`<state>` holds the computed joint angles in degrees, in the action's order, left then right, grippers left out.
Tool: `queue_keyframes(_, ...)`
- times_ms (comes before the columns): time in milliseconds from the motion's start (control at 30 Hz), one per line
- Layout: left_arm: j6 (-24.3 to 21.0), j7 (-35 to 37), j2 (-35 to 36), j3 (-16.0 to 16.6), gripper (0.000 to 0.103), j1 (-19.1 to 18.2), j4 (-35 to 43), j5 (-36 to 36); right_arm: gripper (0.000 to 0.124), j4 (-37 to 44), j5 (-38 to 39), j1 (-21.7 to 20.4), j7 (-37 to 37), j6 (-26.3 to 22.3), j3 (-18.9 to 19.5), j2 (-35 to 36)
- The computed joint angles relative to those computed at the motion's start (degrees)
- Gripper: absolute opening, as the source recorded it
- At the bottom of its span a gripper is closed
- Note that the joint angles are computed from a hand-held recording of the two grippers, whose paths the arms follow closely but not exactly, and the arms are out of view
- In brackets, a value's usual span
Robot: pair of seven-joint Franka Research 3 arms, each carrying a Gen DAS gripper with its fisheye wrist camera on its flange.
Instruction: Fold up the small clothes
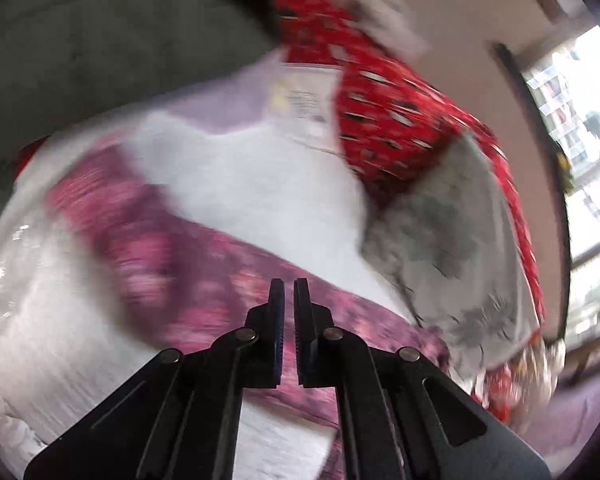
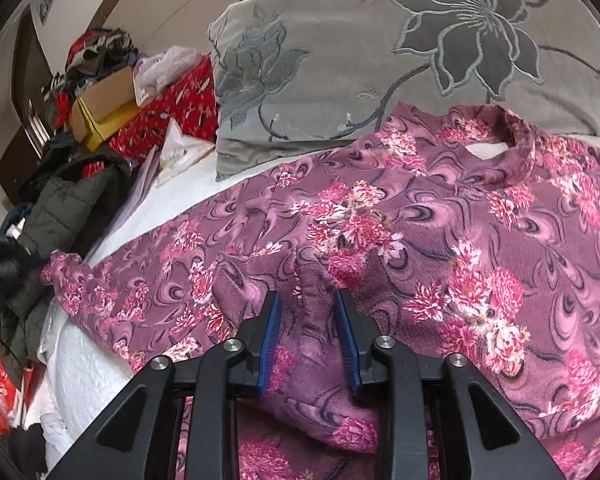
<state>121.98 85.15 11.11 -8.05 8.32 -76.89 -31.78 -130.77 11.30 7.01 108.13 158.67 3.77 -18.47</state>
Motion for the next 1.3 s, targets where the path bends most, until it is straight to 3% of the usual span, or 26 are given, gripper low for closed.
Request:
queue_keyframes(100, -0.8, 0.8, -0.4, -1.0, 0.003, -1.9, 2.0, 2.1, 0.035, 1.9, 0.2, 0.4, -1.6, -4.5, -0.8, -0.4)
queue_keyframes(233, 1.0, -0.3, -2.0, -0.5, 0.003, -4.9, 1.0, 11.9, 0.039, 0.8, 0.3, -0.5, -2.9, -7.2, -1.7, -3.5)
queue_keyframes(367, -0.2, -5.2, -2.8, 1.4, 0.006, -3.8, -1.9, 14.1, 0.048, -1.8, -1.0, -2.8, -3.4, -8.1, -2.2, -6.9)
queue_keyframes(533, -0.1, -10.2, -4.9, 4.1, 0.029, 0.2, -8.3, 9.9, 0.051, -3.9, 0.9, -4.1, -4.7, -9.8, -4.0, -7.8)
queue_keyframes(567, 0.1, -11.9, -4.7, 4.6, 0.031, 1.2, -9.0, 7.7, 0.052, -5.3, 2.5, -3.6, -5.6, -8.1, -4.6, -8.2)
queue_keyframes(667, 0.7, -15.0, -2.9, 5.1, 0.031, 4.1, -9.6, -1.8, 0.064, -7.4, 2.6, -4.3, -5.2, -3.6, -2.8, -8.8)
queue_keyframes(833, 2.6, -19.1, 0.8, 3.7, 0.055, 4.7, -6.3, -1.6, 0.079, -6.0, -3.4, -6.7, -2.8, -4.6, 0.9, -7.6)
queue_keyframes(867, 2.3, -19.6, 2.1, 3.2, 0.055, 4.8, -4.7, -1.9, 0.08, -5.7, -4.0, -6.7, -2.4, -5.0, 1.0, -7.5)
queue_keyframes(1033, -1.0, -21.2, 6.0, 1.3, 0.051, 4.8, 1.3, 0.4, 0.079, -4.0, -6.0, -7.1, -0.1, -7.5, 1.2, -7.0)
queue_keyframes(1067, -1.7, -20.6, 6.6, 0.9, 0.03, 5.0, 2.5, 0.6, 0.079, -3.4, -6.8, -7.5, 1.2, -7.7, 1.7, -6.8)
queue_keyframes(1133, -3.0, -17.3, 7.1, -0.5, 0.004, 5.9, 3.4, -1.6, 0.079, -2.0, -5.7, -6.0, 1.6, -6.6, 1.2, -5.4)
queue_keyframes(1200, -2.6, -15.7, 6.0, -0.8, 0.004, 5.7, 2.5, -1.4, 0.079, 0.1, -5.3, -4.7, 1.2, -7.3, 1.0, -3.6)
queue_keyframes(1300, -3.0, -11.0, 4.2, -1.4, 0.003, 5.2, 1.9, -2.4, 0.079, 3.4, -12.5, -6.2, 4.2, -10.4, 3.7, -0.8)
